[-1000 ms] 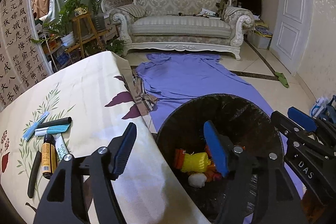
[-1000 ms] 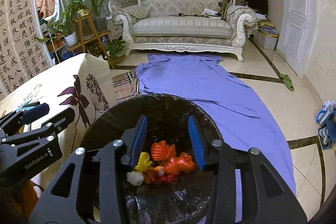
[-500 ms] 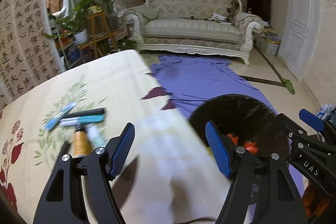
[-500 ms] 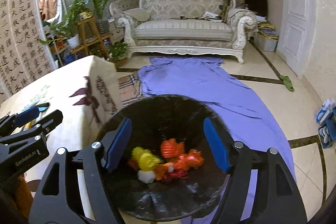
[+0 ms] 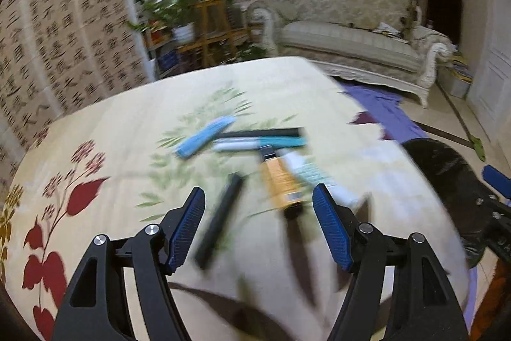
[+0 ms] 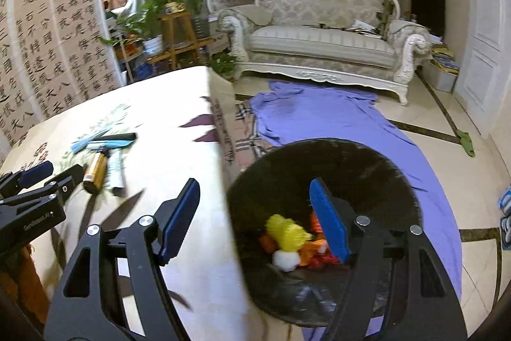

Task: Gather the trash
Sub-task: 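Move both open tools back toward the remaining items on the table, then grasp the black cylinder with the left tool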

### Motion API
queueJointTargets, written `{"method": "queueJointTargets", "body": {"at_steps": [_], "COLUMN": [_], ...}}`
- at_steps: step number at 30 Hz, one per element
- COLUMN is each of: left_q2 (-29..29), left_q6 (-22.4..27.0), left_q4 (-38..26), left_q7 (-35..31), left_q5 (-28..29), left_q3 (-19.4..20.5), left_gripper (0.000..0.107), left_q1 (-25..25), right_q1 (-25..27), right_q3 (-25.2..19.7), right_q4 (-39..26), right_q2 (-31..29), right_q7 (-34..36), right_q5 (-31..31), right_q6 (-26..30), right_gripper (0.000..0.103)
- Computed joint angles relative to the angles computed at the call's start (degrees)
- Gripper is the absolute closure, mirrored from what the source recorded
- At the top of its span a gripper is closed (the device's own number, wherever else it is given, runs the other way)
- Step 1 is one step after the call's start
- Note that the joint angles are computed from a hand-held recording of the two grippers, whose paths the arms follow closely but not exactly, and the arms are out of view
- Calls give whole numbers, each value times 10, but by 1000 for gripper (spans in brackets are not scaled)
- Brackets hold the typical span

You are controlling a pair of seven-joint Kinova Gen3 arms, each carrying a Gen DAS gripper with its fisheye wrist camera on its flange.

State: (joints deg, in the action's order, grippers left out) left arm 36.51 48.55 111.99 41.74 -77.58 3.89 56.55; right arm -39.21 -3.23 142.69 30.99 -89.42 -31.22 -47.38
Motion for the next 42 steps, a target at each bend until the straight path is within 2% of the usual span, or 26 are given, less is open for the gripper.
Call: {"method": "queueJointTargets", "body": {"at_steps": [3, 6, 9, 12, 16, 19, 23, 27, 34, 35, 36, 40, 42], "left_q2": [-7, -7, -13, -12, -16, -15, -25, -30, -53, -55, -57, -64, -66], "left_q6": [-10, -25, -67, -87, -116, -113, -124, -83, -46, -41, -35, -19, -13], "left_q4": [24, 31, 38, 32, 38, 41, 63, 78, 121, 128, 136, 161, 173], "left_q7": [18, 9, -1, -35, -40, -34, 22, 42, 86, 94, 100, 122, 131], "left_q5": [3, 10, 8, 19, 7, 5, -34, -39, -43, -43, -41, -37, -34], "left_q3": [-3, 0, 0, -3, -19, -24, -28, -12, 13, 16, 19, 29, 33], "left_gripper": [40, 44, 52, 60, 76, 94, 94, 94, 94, 93, 93, 94, 93], "left_q1": [-11, -30, -54, -61, -55, -48, -48, -46, -66, -69, -72, -85, -93], "right_q1": [-14, -21, -25, -29, -36, -42, -51, -62, -91, -93, -94, -98, -102], "right_q3": [-1, -1, -2, 0, 2, 5, 9, 11, 19, 19, 20, 25, 34], "right_q4": [-13, -23, -35, -49, -57, -65, -78, -91, -130, -136, -146, -180, -203], "right_q2": [-1, 0, 2, 2, 4, 4, 4, 2, 5, 7, 8, 15, 21], "right_q7": [15, 25, 31, 38, 43, 50, 61, 75, 114, 117, 124, 135, 140], "right_q5": [-8, -11, -10, -13, -15, -18, -21, -26, -43, -43, -42, -34, -30], "right_q6": [14, 28, 44, 63, 75, 85, 99, 111, 145, 150, 164, 209, 242], "right_gripper": [33, 33, 33, 33, 33, 33, 33, 33, 35, 36, 44, 49, 57]}}
